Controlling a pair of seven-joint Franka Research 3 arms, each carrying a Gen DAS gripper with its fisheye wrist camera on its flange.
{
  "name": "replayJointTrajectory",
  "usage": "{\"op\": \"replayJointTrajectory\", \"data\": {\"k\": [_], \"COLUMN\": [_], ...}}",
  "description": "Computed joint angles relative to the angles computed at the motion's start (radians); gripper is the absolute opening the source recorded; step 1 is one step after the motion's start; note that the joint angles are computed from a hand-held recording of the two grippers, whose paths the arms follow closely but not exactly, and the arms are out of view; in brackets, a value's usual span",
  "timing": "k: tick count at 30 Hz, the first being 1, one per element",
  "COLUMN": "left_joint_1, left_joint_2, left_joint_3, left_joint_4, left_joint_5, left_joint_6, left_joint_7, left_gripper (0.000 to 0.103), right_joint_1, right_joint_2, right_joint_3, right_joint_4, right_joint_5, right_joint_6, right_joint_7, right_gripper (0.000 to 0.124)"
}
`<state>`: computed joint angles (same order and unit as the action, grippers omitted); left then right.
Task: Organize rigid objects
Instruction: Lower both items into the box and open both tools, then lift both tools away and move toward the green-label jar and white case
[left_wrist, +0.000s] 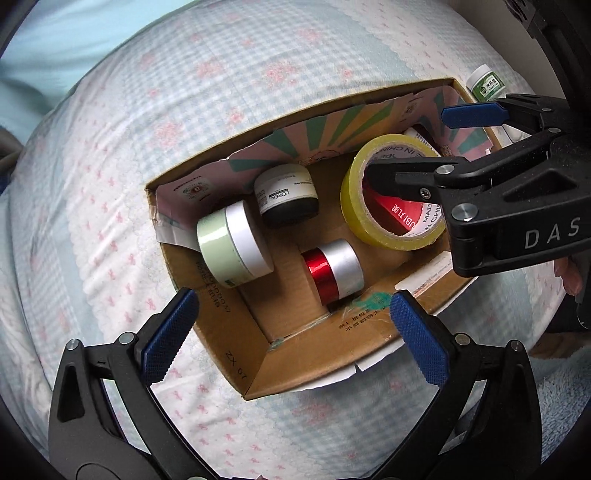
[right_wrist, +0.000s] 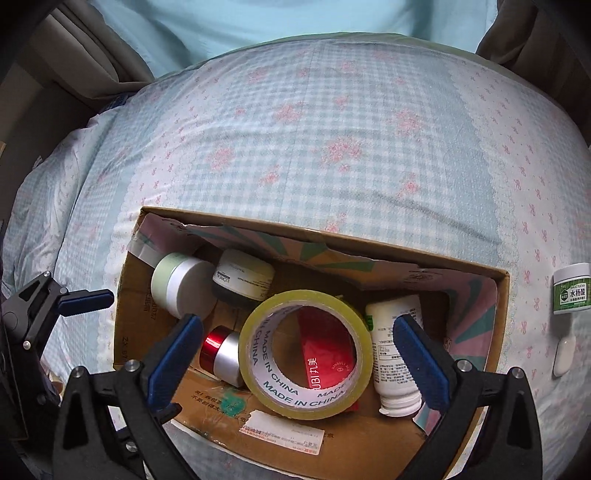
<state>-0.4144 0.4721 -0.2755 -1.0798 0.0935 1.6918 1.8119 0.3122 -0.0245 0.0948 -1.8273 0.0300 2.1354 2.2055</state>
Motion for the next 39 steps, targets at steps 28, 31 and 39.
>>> {"op": "replayJointTrajectory", "data": {"k": [28,31,39], "left_joint_1": [0.095,0.095,0.062], "left_joint_2": [-0.371,-0.38,-0.34], "left_joint_3": [0.001,-0.001,-0.019], "left_joint_4": [-0.262,-0.237,-0.094], "left_joint_5": [-0.117,-0.137,-0.157], "left_joint_6": [0.164,0.172,0.175], "left_joint_7": [-0.066,-0.07,-0.136], "left_gripper": [0.103,0.103,0.103], "right_joint_1": [0.015,0.006,-0.04], "right_joint_2": [-0.217,-0.267,-0.426], "right_joint_3": [0.104,0.124,0.171], "right_joint_4": [0.094,0.101,0.071], "right_joint_5": [-0.196,-0.222,-0.26], "right_joint_6": [-0.251,-0.307,-0.422], "right_joint_7": [0.219,0.266,0.336], "right_gripper": [0.103,0.103,0.103]}}
